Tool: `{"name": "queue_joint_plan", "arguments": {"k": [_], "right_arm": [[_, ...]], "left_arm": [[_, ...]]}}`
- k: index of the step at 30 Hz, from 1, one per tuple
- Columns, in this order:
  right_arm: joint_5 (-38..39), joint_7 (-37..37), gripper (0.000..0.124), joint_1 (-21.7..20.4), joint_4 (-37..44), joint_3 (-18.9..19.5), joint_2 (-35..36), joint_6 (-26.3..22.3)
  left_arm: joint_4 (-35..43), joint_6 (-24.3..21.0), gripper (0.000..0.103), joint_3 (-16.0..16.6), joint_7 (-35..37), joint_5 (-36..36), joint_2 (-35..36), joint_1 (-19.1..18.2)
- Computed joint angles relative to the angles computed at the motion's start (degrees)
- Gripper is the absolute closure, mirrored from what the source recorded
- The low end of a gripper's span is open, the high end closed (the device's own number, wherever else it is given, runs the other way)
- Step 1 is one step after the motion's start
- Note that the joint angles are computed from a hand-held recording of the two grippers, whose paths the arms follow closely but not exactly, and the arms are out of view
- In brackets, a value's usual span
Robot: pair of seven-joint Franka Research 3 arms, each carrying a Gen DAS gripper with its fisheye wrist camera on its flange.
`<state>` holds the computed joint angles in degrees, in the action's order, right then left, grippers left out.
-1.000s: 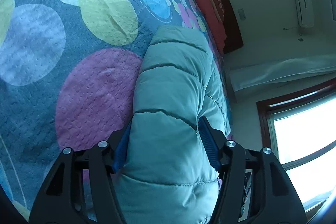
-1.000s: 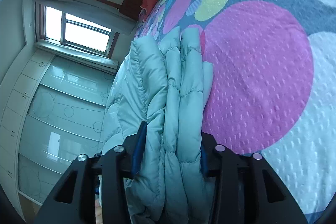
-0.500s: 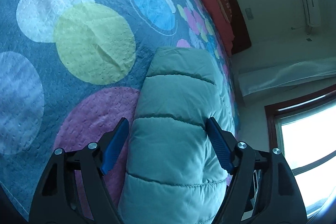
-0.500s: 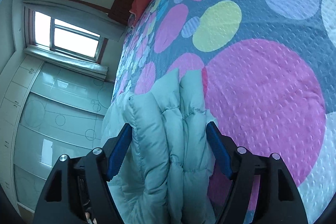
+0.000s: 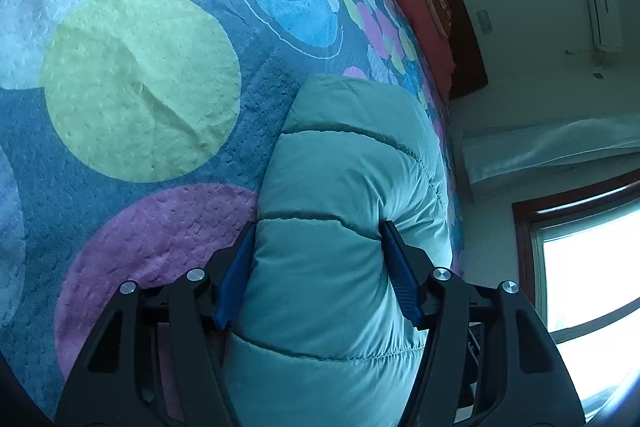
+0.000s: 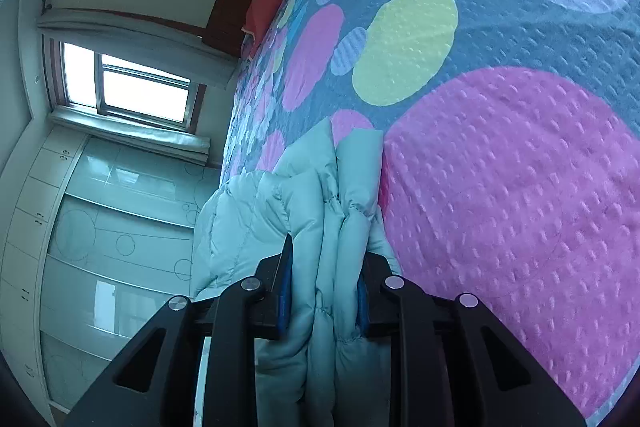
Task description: Fold large clothes
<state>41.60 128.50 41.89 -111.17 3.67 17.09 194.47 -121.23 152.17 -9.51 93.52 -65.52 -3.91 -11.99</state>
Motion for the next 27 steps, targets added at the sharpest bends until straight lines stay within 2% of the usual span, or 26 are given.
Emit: {"name": "queue_joint_plan", "arguments": {"k": [2,4,6,12,14,16,18,20,23,27], "right_arm": [[0.9,-0.1,0.093,1.7,-0.1,-1.6,-0.4,-0.4],[2.8,-0.5,0.081,5.1,-0.8,-4.3,-1.4,-0.5],[3.2,-0.6,0.067,5.1,-2.2,-3.5,-2.4,0.5],[7.9,-3.8,0.060,5.0,-7.2,2.0,-6.3,4.8],[8.0,-3.2,0.060,3.8,-8.3,4.7,-6.6,6.1],[10.7,-5.3,0.060,4.3,-8.3,5.6,-6.3,7.5],[13.8,-8.3,0.062,4.8,-7.7,6.0,-6.0,8.2],[17.5,-12.0,0.072,5.3,-6.3,5.9,-5.8,7.2],[11.3,-5.4,0.083,1.1,-7.5,9.6,-5.1,8.2],[11.0,-4.5,0.089,1.6,-7.3,9.2,-4.6,8.8]], "left_arm": [[-1.3,-0.1,0.042,0.3,1.3,-1.3,-1.4,0.0],[-3.0,-0.4,0.039,0.8,2.4,-2.2,-3.3,-0.1],[-5.1,-1.0,0.032,1.5,3.8,-3.8,-5.5,-0.5],[-12.4,-2.3,0.025,3.4,6.1,-7.4,-12.7,-2.9],[-13.9,-2.4,0.025,3.6,6.7,-8.1,-13.9,-3.9],[-14.5,-2.3,0.026,3.6,7.4,-8.1,-14.2,-4.7],[-14.9,-1.2,0.035,3.2,6.6,-7.0,-14.2,-5.1],[-14.9,-1.0,0.041,3.6,7.6,-8.0,-14.2,-5.9],[-15.0,0.0,0.046,3.4,7.6,-7.2,-14.3,-6.3],[-15.0,1.1,0.051,3.3,6.5,-6.1,-14.2,-6.9]]}}
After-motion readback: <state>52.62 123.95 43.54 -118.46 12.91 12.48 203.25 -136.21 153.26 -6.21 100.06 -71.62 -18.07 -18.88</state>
